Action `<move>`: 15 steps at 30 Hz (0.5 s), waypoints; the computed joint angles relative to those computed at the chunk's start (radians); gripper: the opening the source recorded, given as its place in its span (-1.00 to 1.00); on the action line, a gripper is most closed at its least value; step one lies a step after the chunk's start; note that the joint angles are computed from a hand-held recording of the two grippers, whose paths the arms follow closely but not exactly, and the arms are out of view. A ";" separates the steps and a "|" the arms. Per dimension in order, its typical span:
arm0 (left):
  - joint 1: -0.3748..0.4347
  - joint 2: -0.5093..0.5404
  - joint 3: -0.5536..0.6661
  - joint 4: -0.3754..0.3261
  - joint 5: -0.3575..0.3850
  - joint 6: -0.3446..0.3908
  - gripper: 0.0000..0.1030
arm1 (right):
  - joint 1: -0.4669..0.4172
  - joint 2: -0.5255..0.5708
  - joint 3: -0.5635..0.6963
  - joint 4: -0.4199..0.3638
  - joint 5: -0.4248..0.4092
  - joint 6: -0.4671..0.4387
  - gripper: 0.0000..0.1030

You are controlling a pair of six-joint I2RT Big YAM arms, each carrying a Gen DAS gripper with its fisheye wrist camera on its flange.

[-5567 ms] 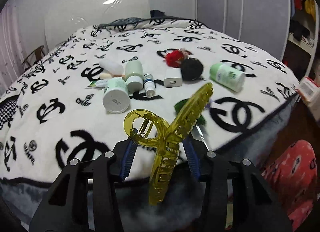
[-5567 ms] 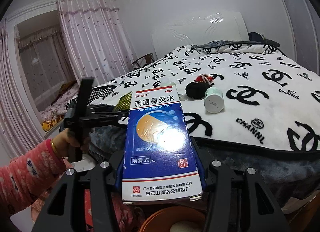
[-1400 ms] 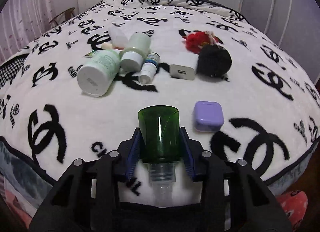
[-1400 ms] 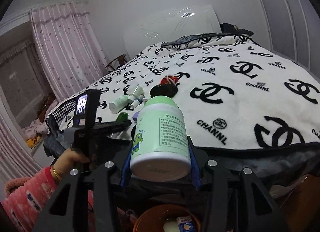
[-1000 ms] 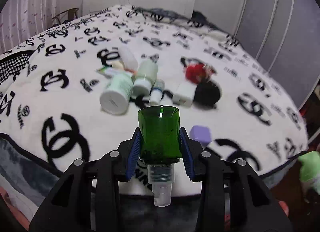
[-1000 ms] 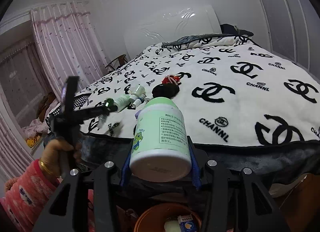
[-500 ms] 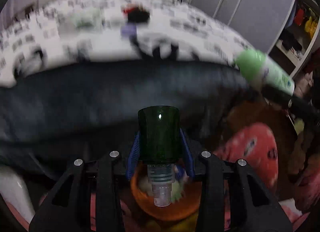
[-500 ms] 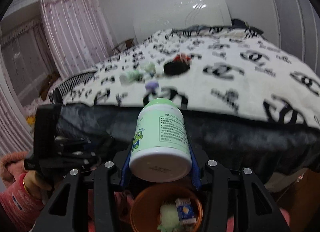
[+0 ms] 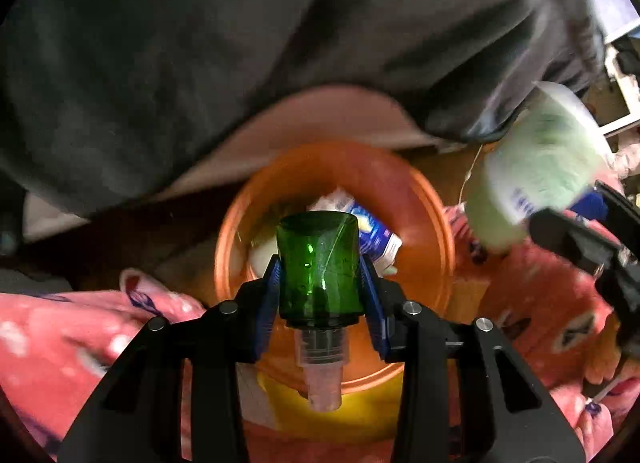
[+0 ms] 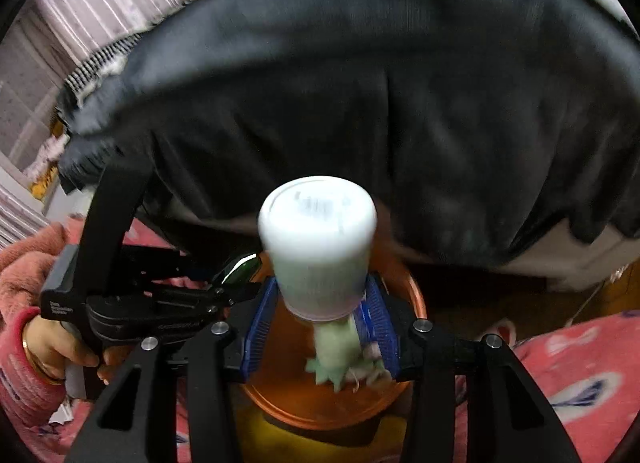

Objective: Collect trash
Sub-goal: 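Carry both bottles to the orange basin and release them, then raise both tools back toward the bed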

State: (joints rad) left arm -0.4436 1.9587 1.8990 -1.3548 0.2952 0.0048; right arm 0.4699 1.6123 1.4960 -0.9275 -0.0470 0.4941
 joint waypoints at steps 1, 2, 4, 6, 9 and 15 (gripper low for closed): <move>-0.006 0.015 0.006 -0.005 -0.010 -0.005 -0.27 | -0.001 0.016 0.005 -0.011 -0.006 0.002 -0.14; -0.011 0.032 0.014 -0.014 -0.024 -0.005 -0.27 | -0.004 0.042 0.013 -0.030 -0.016 0.007 -0.18; -0.023 0.073 0.040 -0.039 -0.053 -0.005 -0.27 | -0.009 0.098 0.041 -0.077 -0.032 0.000 -0.40; -0.026 0.109 0.069 -0.075 -0.074 -0.025 -0.24 | -0.022 0.150 0.071 -0.134 -0.076 0.018 -0.35; -0.014 0.134 0.087 -0.112 -0.080 -0.044 0.22 | -0.038 0.160 0.067 -0.143 -0.071 0.076 0.34; 0.005 0.106 0.062 -0.070 -0.062 -0.081 0.27 | -0.051 0.108 0.008 -0.066 -0.075 0.128 0.35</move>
